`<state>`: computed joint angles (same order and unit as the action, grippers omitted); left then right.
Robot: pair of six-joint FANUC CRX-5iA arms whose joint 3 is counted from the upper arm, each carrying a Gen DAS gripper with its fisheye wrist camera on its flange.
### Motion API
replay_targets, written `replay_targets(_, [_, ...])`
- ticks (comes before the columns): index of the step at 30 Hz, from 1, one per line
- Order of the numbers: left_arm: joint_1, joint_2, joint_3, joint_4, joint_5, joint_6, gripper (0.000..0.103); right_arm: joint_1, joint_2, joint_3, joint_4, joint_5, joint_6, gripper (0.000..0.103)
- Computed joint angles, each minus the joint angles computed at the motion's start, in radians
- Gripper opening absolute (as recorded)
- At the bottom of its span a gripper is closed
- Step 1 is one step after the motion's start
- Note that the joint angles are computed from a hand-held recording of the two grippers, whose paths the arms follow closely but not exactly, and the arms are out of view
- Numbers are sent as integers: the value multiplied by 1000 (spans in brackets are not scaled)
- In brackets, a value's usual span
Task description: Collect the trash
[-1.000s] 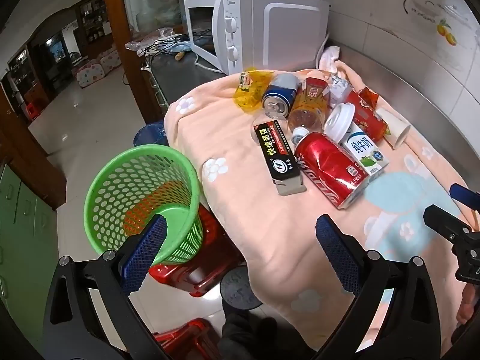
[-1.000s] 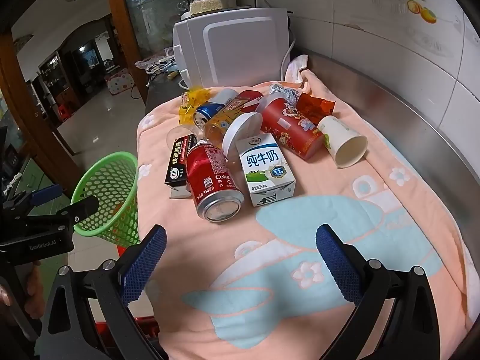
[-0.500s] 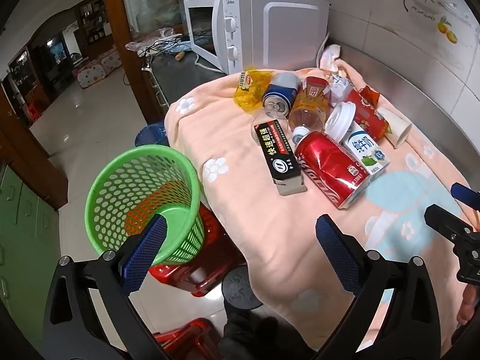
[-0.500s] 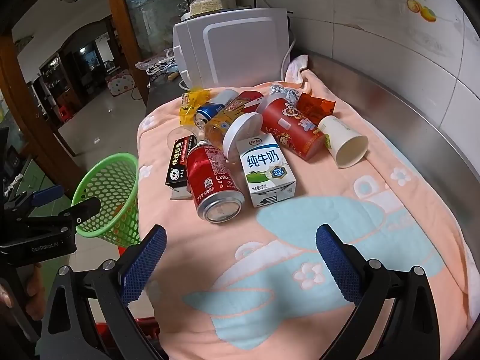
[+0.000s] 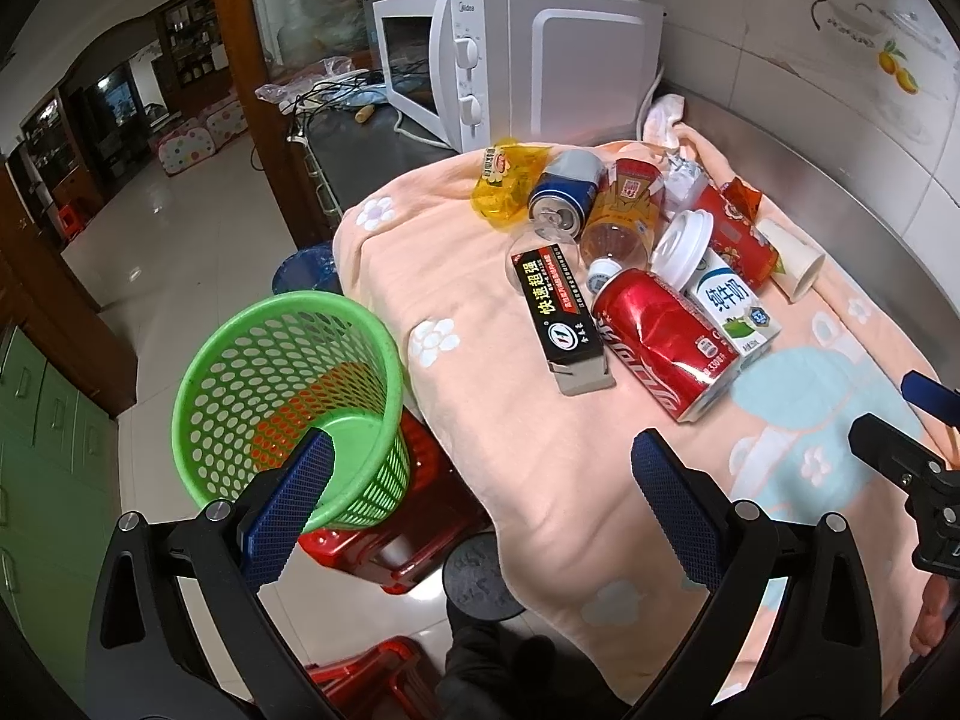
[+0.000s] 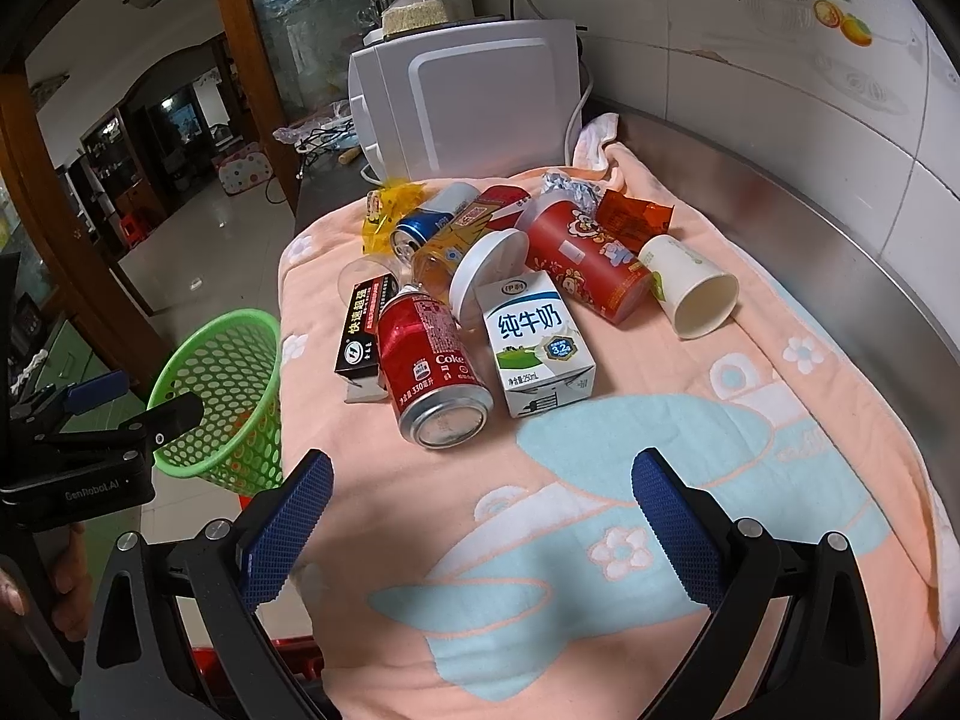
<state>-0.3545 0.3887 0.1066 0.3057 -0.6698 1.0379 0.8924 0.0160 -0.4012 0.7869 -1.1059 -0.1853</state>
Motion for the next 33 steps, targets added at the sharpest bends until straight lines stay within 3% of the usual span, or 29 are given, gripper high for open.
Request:
replay_targets(11, [5, -13, -26, 18, 31, -7, 98, 0, -18, -27, 27, 19, -15, 97])
replay_targets(33, [1, -12, -11, 4, 17, 6, 98, 0, -16, -30, 33, 29, -14, 97])
